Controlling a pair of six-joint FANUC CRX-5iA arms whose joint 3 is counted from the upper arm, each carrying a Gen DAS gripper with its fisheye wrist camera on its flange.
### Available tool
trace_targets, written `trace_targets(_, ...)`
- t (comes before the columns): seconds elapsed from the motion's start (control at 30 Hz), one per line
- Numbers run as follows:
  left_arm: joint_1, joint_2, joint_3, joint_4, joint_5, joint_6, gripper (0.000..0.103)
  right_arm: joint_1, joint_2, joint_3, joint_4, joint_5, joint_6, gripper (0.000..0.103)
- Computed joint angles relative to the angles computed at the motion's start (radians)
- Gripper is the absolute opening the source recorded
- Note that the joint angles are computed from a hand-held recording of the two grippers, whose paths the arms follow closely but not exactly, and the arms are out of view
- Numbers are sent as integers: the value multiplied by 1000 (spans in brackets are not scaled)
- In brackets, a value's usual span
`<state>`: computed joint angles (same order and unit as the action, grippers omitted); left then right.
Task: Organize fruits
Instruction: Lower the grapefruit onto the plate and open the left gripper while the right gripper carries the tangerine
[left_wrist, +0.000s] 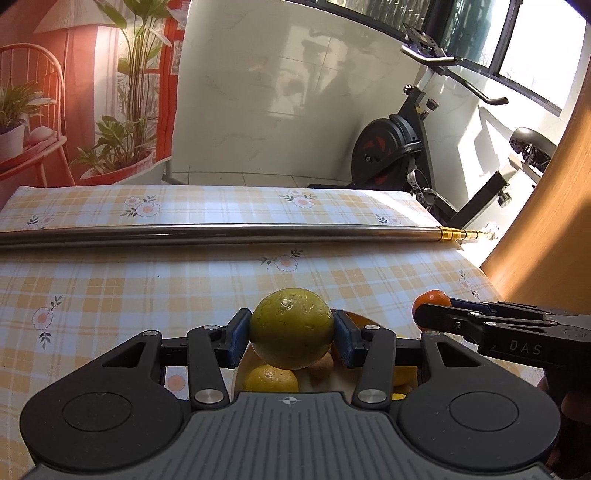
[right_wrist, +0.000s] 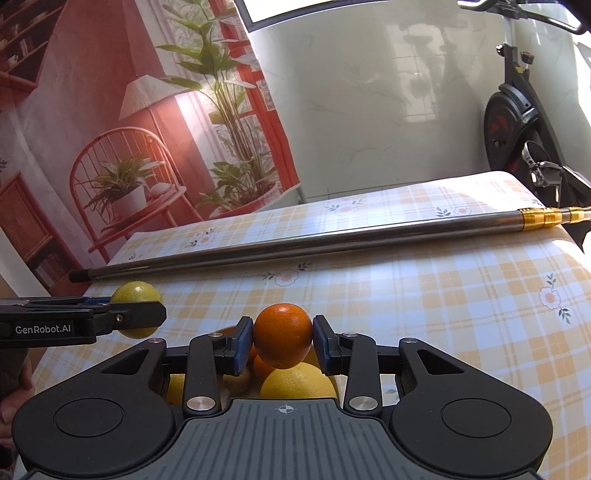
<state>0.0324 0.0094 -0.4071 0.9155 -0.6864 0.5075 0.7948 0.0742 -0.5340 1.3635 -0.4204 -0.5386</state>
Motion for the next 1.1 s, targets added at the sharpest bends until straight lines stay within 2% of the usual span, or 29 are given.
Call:
trace_targets(0.4,35,-74,-78,22,-42,-56,50,62,-31,-25,12,-47,-37,32)
trace_targets(0.87,67,-23,-67,-104,-231,-1,50,134,-46,-55,17,-95,-59,32)
trace_targets(1.1,23,-20,-62,-173,-194,-10,50,121,-64,-92,65,-75,-128,32)
